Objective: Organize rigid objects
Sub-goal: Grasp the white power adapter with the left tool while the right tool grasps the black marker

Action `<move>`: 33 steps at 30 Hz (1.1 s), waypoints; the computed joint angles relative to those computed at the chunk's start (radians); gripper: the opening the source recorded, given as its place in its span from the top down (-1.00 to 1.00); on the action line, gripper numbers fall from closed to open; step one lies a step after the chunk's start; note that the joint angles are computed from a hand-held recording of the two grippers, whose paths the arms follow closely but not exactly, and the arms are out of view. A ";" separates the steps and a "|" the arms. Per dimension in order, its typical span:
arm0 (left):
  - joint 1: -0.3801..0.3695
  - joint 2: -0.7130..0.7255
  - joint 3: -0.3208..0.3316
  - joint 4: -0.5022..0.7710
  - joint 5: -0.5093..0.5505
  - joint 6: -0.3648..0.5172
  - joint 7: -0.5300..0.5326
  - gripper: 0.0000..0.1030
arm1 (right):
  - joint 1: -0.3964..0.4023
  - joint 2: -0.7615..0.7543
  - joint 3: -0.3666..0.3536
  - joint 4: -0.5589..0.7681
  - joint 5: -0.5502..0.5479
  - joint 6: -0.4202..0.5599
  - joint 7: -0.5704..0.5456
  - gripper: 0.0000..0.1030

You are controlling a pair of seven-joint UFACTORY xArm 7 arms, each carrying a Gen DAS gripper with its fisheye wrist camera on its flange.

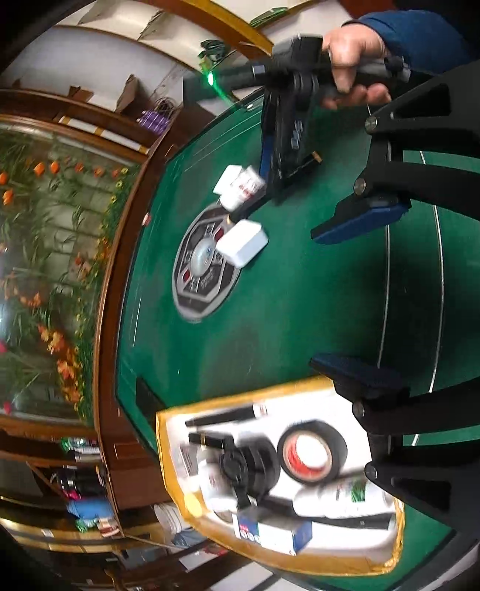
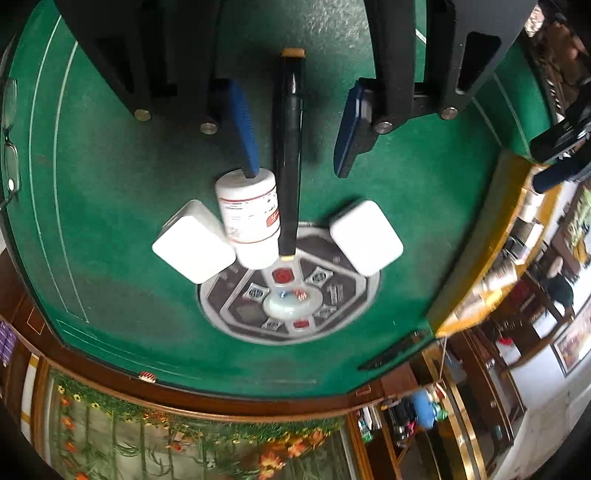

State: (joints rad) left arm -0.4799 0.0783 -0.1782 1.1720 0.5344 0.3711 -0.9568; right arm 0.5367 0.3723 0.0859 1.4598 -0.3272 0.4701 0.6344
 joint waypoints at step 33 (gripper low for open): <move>-0.133 0.298 0.128 0.400 0.002 0.283 -0.050 -0.64 | -0.033 0.025 0.048 -0.027 0.220 -0.105 -0.162 0.72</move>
